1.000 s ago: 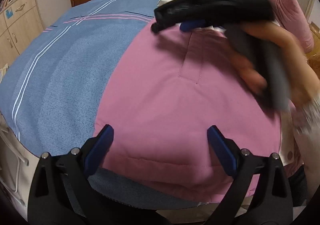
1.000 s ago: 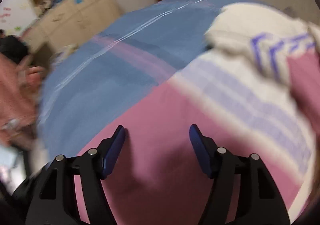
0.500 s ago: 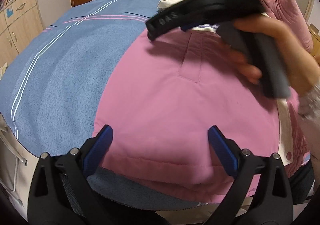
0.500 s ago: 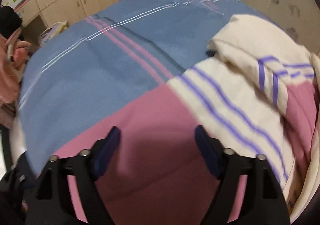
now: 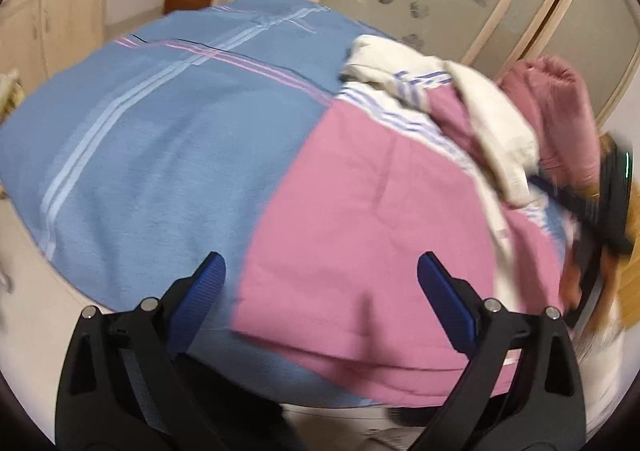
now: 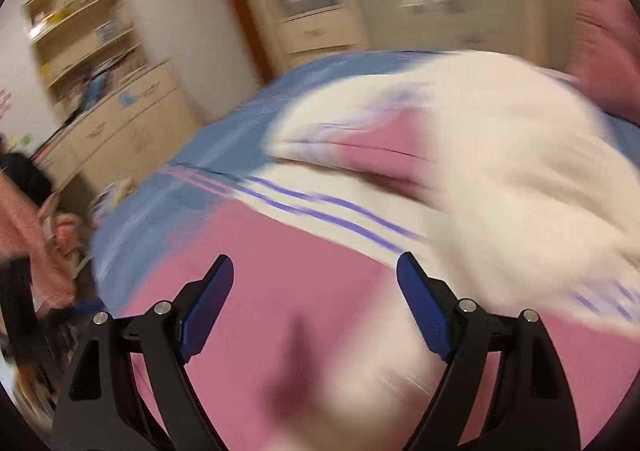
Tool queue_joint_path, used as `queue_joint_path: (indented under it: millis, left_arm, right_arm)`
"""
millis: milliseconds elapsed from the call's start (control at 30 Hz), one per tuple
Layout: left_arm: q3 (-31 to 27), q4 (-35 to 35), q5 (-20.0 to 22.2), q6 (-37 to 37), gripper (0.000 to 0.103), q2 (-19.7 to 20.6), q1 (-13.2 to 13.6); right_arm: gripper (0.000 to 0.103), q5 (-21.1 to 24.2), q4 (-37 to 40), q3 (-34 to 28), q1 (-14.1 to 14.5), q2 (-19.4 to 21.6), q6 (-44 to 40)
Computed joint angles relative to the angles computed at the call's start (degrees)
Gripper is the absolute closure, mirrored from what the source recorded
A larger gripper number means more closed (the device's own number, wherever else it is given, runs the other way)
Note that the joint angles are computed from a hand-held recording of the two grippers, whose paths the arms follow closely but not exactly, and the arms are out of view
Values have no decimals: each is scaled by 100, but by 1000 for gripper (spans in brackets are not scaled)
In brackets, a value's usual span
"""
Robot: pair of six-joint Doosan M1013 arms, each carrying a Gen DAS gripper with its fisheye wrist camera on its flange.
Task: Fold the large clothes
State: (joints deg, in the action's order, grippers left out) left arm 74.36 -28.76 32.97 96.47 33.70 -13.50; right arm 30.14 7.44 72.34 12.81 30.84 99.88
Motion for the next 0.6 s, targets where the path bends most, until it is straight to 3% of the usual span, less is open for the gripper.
queue_joint_path:
  millis: [33, 133, 267, 400, 500, 600]
  left_arm:
    - [-82, -210, 110, 202, 5, 43, -30]
    - [-511, -592, 774, 1007, 5, 277, -303]
    - [-1022, -1214, 1408, 2466, 5, 575, -864]
    - [-1777, -852, 2090, 2535, 6, 1051, -1318]
    - [-2097, -574, 2503, 2029, 7, 1315, -1463]
    - [-2182, -421, 2541, 1876, 7, 1403, -1471]
  right_arm:
    - [19, 17, -411, 445, -90, -280, 530]
    - [19, -198, -579, 1554, -245, -957, 1153]
    - [19, -928, 533, 2416, -576, -1491, 765]
    - [27, -1094, 2145, 2364, -861, -1411, -462]
    - [27, -721, 3058, 2039, -1048, -1138, -1422]
    - [27, -142, 3183, 1472, -1138, -739, -1715]
